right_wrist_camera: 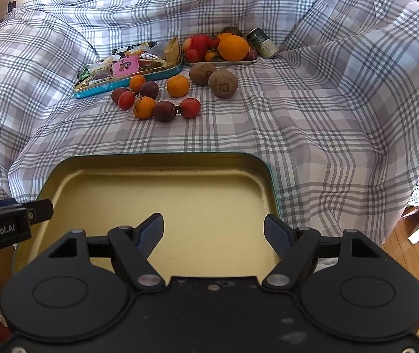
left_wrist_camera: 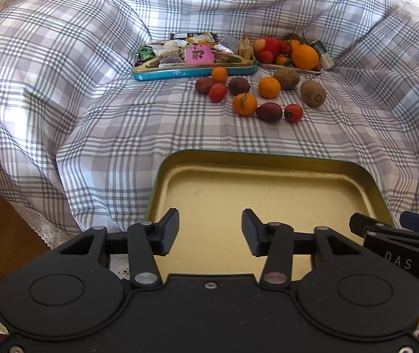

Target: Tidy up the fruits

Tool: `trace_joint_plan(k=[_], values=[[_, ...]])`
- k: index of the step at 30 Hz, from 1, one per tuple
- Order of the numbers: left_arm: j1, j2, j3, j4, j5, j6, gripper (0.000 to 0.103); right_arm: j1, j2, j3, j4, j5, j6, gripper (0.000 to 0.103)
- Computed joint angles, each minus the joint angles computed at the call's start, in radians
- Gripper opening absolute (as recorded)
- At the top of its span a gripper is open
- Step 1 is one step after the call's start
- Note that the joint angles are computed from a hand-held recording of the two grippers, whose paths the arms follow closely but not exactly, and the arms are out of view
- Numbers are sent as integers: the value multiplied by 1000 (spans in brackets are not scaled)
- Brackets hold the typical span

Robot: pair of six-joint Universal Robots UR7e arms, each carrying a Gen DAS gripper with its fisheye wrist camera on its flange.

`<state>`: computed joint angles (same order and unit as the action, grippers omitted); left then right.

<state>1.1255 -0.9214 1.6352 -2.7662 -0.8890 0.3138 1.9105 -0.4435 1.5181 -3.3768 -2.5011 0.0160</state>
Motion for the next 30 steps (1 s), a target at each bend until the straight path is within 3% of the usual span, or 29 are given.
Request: trace_joint_plan(k=[30], values=[[2,0,1,35,19,-29,52,-1,0,-3,37,0,24,79]])
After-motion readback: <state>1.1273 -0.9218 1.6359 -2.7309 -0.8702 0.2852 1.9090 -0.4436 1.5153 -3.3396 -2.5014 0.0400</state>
